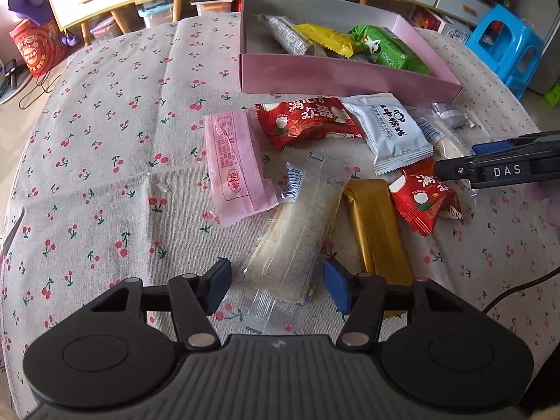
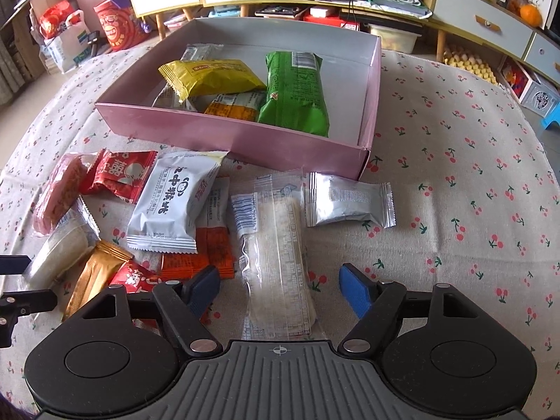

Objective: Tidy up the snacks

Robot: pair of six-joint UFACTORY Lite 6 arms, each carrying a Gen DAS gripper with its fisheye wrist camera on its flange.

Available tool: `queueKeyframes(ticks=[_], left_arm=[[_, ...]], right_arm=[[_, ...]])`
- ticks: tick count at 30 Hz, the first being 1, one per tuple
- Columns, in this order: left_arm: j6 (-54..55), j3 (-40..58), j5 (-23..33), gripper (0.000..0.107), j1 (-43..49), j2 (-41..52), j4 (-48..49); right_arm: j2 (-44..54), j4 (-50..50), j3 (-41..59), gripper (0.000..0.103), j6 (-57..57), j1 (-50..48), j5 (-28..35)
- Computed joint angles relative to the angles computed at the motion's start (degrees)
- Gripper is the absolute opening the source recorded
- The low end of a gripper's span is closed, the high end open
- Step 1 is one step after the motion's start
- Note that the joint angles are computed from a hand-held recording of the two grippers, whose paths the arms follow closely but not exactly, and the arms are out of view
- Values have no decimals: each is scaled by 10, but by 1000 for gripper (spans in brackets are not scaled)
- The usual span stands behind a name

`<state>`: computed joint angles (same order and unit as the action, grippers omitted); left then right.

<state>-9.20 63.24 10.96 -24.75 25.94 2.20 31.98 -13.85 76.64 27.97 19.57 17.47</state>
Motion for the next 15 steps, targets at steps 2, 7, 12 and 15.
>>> queueKeyframes(ticks=[2, 7, 12, 15], left_arm=[[-29, 2, -7, 52, -4, 5, 37], [1, 1, -9, 38, -9, 1, 24], [176, 2, 7, 35, -2, -5, -156], [180, -4, 4, 35, -6, -14, -162]], right_arm=[[0, -11, 0, 73, 10, 1, 0], [-5, -14, -1, 50, 11, -2, -1], [-7, 33, 10, 34, -32, -4, 22], [-15, 77, 12, 33, -64, -6, 36]])
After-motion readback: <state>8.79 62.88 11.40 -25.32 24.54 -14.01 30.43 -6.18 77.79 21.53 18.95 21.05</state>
